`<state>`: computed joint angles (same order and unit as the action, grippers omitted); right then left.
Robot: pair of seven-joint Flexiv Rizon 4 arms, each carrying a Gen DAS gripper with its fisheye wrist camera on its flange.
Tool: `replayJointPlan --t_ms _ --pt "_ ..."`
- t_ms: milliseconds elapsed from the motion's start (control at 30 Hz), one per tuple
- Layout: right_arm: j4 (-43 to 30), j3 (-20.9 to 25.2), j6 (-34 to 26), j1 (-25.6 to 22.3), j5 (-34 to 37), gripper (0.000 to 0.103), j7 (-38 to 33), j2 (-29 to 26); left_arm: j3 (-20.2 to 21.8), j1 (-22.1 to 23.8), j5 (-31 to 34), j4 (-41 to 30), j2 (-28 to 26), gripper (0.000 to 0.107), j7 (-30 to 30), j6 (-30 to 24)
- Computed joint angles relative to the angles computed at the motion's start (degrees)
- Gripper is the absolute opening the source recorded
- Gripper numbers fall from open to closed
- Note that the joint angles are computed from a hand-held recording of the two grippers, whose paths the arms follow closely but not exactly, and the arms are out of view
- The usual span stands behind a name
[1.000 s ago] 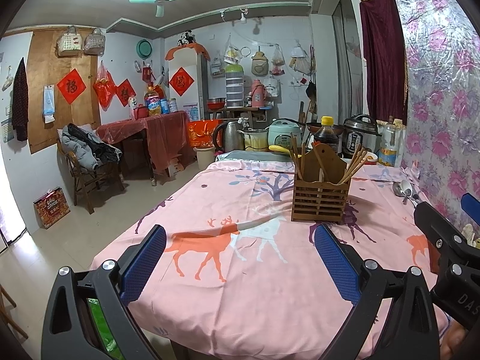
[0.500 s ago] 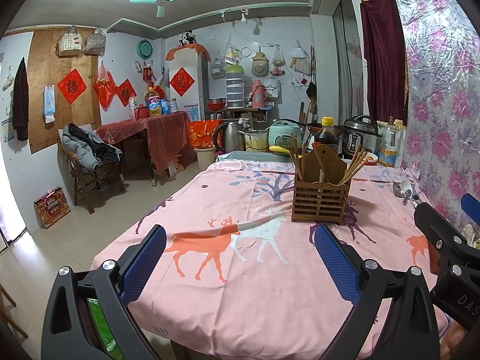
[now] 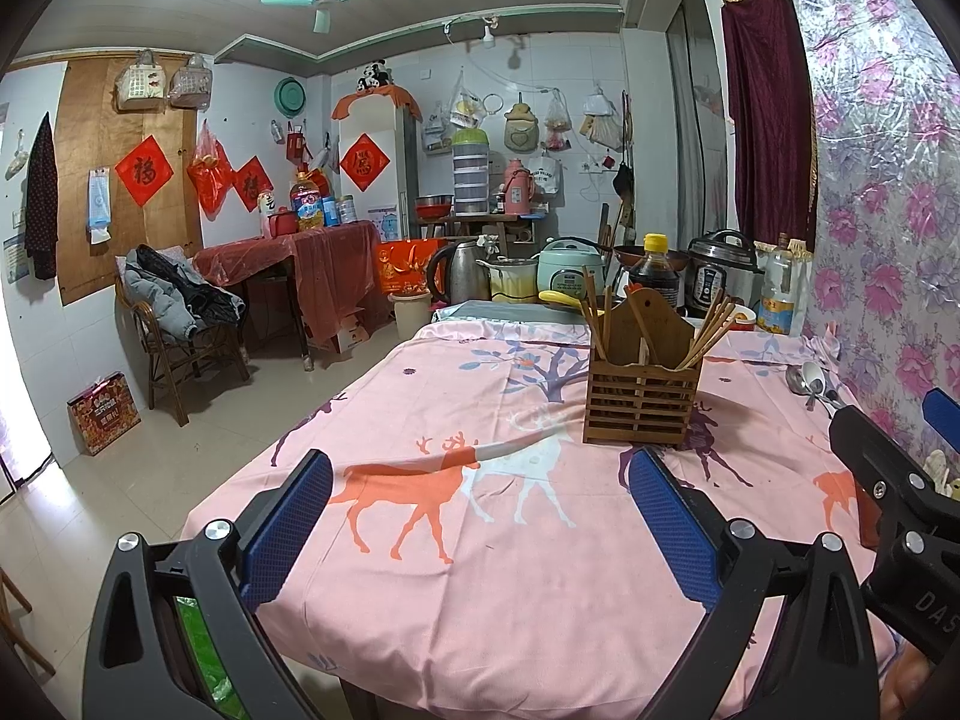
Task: Organize utensils
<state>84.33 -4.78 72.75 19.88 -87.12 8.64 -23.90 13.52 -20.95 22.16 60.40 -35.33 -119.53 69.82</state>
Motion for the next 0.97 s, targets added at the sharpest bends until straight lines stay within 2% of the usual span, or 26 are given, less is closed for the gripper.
replayJointPlan --t_ms 967 --pt "0.0 0.0 0.0 -0.1 -0.2 0.096 0.2 0.0 0.2 0.1 0.2 0.9 0.5 0.097 -1.0 0.3"
